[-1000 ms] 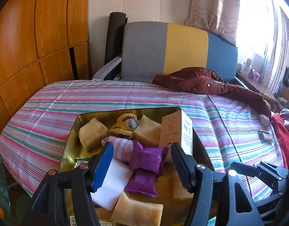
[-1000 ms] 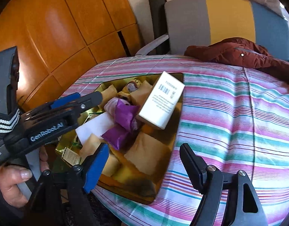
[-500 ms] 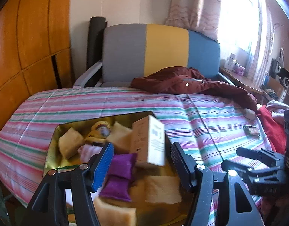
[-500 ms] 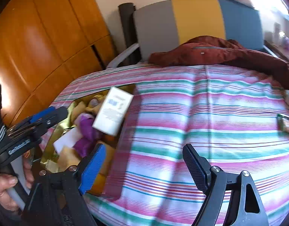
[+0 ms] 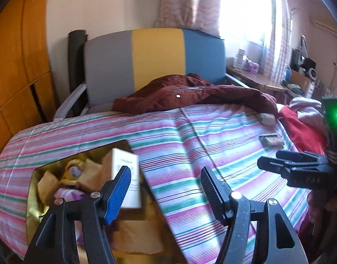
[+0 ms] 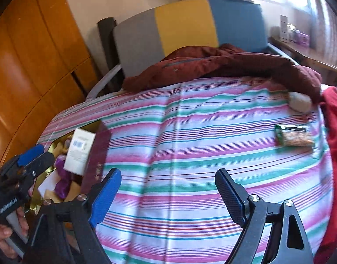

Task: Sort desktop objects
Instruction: 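Move both tools back toward the cracker packet and white sock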

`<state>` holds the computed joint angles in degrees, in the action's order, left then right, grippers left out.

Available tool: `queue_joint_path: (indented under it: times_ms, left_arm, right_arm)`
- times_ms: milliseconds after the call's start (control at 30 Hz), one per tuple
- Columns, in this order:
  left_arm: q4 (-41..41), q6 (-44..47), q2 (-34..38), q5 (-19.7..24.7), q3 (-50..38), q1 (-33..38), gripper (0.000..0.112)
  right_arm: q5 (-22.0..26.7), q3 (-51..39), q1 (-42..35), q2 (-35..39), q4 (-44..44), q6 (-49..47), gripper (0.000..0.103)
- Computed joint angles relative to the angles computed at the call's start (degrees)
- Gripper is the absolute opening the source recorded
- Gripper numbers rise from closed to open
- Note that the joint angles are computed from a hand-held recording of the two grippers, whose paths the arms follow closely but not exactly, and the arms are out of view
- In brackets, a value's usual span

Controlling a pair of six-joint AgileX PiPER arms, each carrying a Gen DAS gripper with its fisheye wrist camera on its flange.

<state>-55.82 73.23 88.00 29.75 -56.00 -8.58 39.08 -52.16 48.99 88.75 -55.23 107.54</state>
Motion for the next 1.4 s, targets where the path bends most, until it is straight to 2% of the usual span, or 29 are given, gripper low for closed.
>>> queue_joint_path:
  times_ms: [267, 567, 933, 1200, 1400]
  left_arm:
    - [1.2, -1.3, -0.1, -2.2, 0.4, -7.1, 0.067]
    - [8.3, -9.1, 2.1, -5.5, -0.4, -14.0, 0.068]
    - [15.0, -17.6, 6.4, -5.8, -3.8, -21.3, 0.068]
    - [20.6, -24.0, 11.8, -5.4, -8.1, -26.6, 0.068]
    - [23.3, -27.2, 16.7, -4.6, -12.7, -29.6, 0.068]
  right_arm:
    - [2.0, 4.8, -2.1, -4.8, 2.0, -0.4, 0.088]
    - [3.5, 9.7, -6.3, -10.6, 4.8, -2.6, 0.088]
    - [1.0, 15.5, -19.4, -18.2, 9.6, -11.8, 0.088]
    - [-6.9, 17.5, -36.9, -20.4, 16.9, -27.1, 0.088]
    - [-14.0, 16.4, -51.8, -17.0, 24.6, -41.4, 0.088]
